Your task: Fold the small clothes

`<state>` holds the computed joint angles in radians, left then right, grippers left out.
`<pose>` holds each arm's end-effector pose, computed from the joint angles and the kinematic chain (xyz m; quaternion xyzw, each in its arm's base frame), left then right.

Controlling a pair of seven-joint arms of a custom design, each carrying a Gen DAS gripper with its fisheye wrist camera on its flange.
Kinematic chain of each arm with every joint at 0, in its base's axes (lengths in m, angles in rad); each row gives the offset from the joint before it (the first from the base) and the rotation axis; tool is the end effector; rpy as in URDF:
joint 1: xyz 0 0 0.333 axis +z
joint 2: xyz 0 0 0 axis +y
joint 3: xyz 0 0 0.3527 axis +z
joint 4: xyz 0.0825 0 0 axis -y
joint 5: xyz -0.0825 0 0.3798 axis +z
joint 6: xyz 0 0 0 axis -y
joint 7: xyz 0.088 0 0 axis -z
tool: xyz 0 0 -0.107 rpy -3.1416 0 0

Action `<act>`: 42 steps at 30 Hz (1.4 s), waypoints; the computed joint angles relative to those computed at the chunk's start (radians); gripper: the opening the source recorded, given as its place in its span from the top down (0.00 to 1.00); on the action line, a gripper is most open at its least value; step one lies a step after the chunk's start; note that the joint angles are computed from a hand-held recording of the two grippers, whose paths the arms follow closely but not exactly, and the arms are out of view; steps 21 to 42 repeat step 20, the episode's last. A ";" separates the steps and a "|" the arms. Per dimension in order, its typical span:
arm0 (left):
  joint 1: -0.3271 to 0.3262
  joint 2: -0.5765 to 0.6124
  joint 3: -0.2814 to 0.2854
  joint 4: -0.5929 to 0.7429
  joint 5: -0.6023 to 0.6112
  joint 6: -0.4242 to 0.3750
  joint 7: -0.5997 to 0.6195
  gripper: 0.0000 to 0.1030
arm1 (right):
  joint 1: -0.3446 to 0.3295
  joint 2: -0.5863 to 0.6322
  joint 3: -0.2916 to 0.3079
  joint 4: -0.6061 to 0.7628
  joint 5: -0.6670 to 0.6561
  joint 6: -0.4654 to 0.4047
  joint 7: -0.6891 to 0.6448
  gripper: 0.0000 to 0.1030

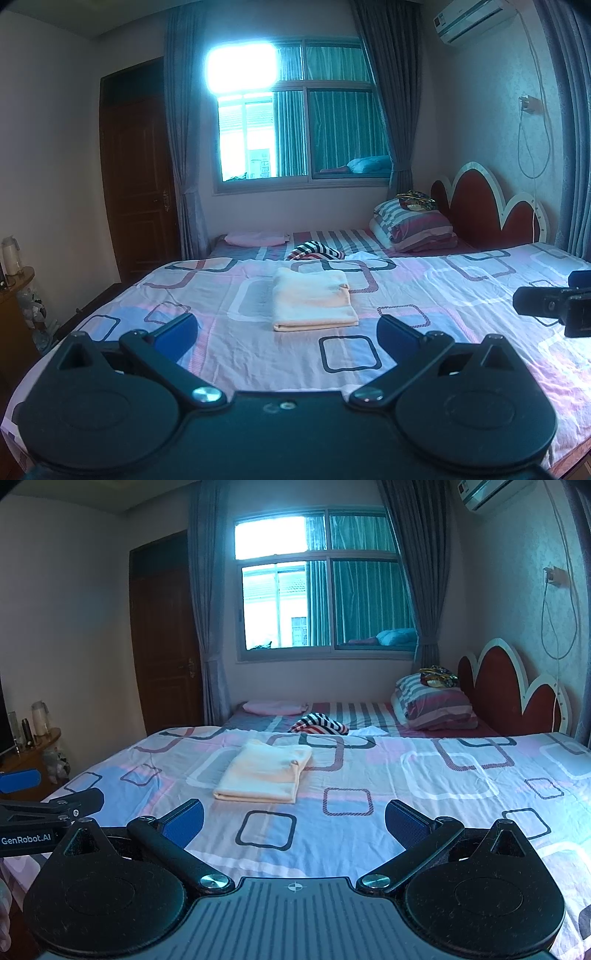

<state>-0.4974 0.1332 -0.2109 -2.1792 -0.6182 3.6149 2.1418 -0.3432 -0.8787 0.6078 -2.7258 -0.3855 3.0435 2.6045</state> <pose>0.4881 -0.3130 0.5146 -0.4145 0.7029 -0.4753 0.3289 0.3156 0.1691 0.5636 -0.4899 0.6733 -0.3999 0.3831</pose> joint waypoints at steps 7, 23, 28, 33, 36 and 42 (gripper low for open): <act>0.008 -0.002 -0.001 -0.002 0.020 -0.002 -0.018 0.00 | -0.003 0.002 0.003 0.001 0.002 0.002 -0.001 0.00; 0.056 -0.001 -0.005 -0.029 0.198 0.013 -0.143 0.01 | 0.005 0.008 -0.012 -0.006 0.003 0.019 -0.023 0.00; 0.056 -0.001 -0.005 -0.029 0.198 0.013 -0.143 0.01 | 0.005 0.008 -0.012 -0.006 0.003 0.019 -0.023 0.00; 0.056 -0.001 -0.005 -0.029 0.198 0.013 -0.143 0.01 | 0.005 0.008 -0.012 -0.006 0.003 0.019 -0.023 0.00; 0.056 -0.001 -0.005 -0.029 0.198 0.013 -0.143 0.01 | 0.005 0.008 -0.012 -0.006 0.003 0.019 -0.023 0.00; 0.056 -0.001 -0.005 -0.029 0.198 0.013 -0.143 0.01 | 0.005 0.008 -0.012 -0.006 0.003 0.019 -0.023 0.00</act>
